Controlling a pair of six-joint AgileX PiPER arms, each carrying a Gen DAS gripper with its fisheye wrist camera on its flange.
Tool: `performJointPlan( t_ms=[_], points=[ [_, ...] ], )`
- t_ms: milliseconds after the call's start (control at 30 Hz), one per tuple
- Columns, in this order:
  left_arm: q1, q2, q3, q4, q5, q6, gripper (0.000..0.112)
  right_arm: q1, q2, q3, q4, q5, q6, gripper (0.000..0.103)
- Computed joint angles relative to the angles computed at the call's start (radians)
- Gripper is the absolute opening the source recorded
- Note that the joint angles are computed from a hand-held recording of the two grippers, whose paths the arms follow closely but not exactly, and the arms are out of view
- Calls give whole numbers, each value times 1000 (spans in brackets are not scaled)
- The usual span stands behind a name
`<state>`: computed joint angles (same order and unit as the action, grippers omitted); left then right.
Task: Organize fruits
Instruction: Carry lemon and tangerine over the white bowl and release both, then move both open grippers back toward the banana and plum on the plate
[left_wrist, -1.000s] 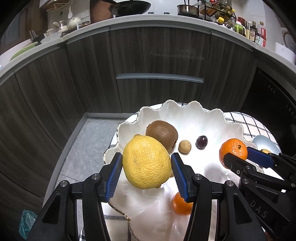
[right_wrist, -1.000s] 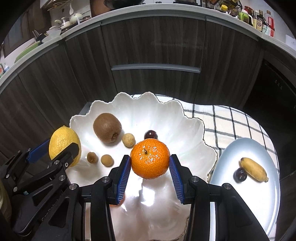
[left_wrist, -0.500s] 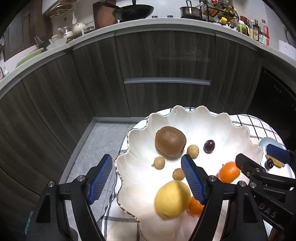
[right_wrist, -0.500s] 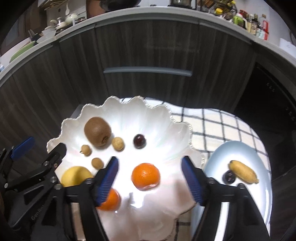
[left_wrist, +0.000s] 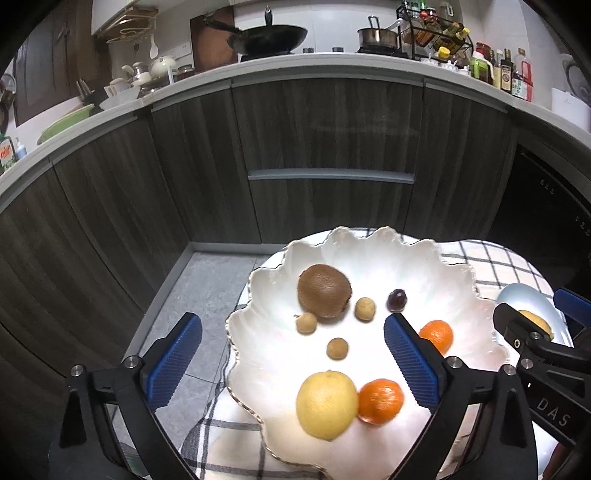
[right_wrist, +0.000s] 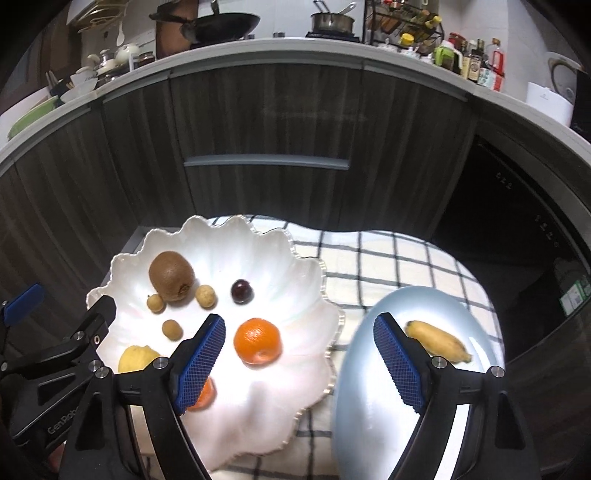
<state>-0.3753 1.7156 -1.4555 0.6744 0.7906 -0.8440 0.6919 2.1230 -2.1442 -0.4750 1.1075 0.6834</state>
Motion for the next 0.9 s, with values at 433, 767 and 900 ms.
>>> performJointPlan(
  t_ms=[433, 767, 900],
  points=[
    [-203, 59, -140, 3, 90, -31, 103, -92, -304, 405, -84, -71, 89, 83],
    [-343, 216, -368, -16, 176, 7, 103, -232, -462, 609, -80, -124, 65, 83],
    [-373, 270, -428, -38, 194, 25, 102, -285, -499, 676, -64, -163, 47, 83]
  ],
)
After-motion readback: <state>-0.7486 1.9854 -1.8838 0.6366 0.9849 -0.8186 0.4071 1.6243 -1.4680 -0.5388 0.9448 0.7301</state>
